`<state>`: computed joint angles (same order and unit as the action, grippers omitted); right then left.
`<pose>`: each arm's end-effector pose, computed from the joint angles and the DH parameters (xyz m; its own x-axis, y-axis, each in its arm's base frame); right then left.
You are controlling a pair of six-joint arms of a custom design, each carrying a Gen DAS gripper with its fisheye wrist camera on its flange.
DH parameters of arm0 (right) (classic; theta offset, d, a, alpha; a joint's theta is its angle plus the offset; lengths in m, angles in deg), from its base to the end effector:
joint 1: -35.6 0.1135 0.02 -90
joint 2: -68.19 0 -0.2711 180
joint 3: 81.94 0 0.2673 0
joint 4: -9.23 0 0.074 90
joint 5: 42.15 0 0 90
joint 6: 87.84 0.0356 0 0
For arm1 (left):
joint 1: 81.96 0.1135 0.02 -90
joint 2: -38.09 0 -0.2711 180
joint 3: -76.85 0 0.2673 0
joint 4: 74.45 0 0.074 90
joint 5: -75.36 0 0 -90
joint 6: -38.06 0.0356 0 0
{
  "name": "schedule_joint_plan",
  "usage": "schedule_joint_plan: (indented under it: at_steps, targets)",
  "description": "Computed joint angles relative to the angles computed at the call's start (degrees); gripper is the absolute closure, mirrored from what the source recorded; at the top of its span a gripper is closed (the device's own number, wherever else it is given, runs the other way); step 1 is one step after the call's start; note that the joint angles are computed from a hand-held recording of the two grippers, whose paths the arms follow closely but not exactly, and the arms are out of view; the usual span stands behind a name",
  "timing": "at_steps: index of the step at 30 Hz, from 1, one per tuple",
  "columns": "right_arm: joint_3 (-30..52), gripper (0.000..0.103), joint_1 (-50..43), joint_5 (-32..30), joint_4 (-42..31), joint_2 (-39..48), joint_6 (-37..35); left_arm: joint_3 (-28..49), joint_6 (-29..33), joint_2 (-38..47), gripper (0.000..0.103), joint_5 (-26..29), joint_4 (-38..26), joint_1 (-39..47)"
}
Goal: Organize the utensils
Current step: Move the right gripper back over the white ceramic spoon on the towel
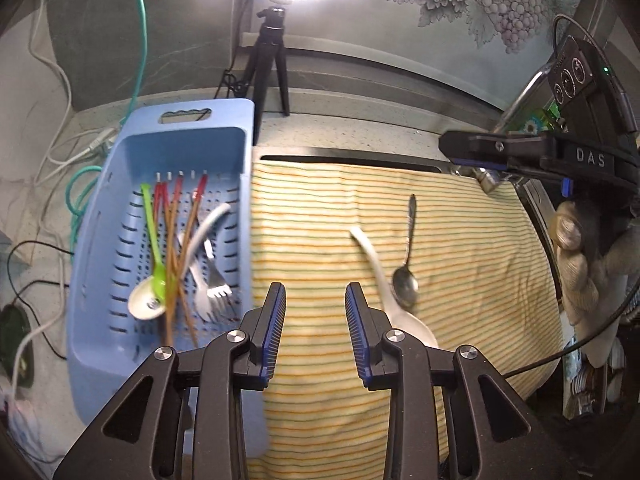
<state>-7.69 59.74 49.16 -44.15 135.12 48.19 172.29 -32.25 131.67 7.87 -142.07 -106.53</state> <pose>0.2330 0.1035 0.3181 -0.7400 0.4568 -0.4936 0.1991 0.8498 0.4880 0.3108 -0.1571 0.2953 -0.6032 0.6180 -0.5042 0.7757 0.6018 -0.1903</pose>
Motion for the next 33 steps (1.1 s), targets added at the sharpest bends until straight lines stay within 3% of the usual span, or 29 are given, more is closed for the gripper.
schedule_joint_plan:
  at_steps: [3,5,10,15,25,28,33]
  targets:
    - [-1.00,0.047,-1.06,-1.74,-1.25,-1.31,-2.78,-4.89,-2.50,-3.90,0.071,-0.51,1.51,-1.96]
    - [-1.30,0.042,-2.08,-3.46,-2.42,-1.60,-4.73,-8.35,-4.94,-6.52,0.063,-1.47,2.85,-3.99]
    - [-0.40,0.041,-3.48,-5.94,-7.22,-0.02,-9.66,-17.04,-12.10,-12.02,0.063,-2.83,6.29,-9.15]
    - [-3.20,0.041,-4.78,-9.51,-6.35,0.01,-12.60,-23.09,-18.93,-14.82,0.063,-5.51,10.54,-13.66]
    - [-6.84,0.042,-8.16,-21.76,-2.53,5.66,-14.74,-27.90,-27.75,-16.27,0.063,-11.75,16.14,-20.69]
    - [-6.61,0.046,-7.94,-23.10,-1.33,8.94,-14.97,-27.92,-29.44,-15.13,0.058,-14.25,16.98,-22.44]
    - [-6.24,0.054,-6.99,-23.55,0.64,13.38,-14.94,-27.56,-30.96,-13.40,0.058,-15.17,17.88,-23.11]
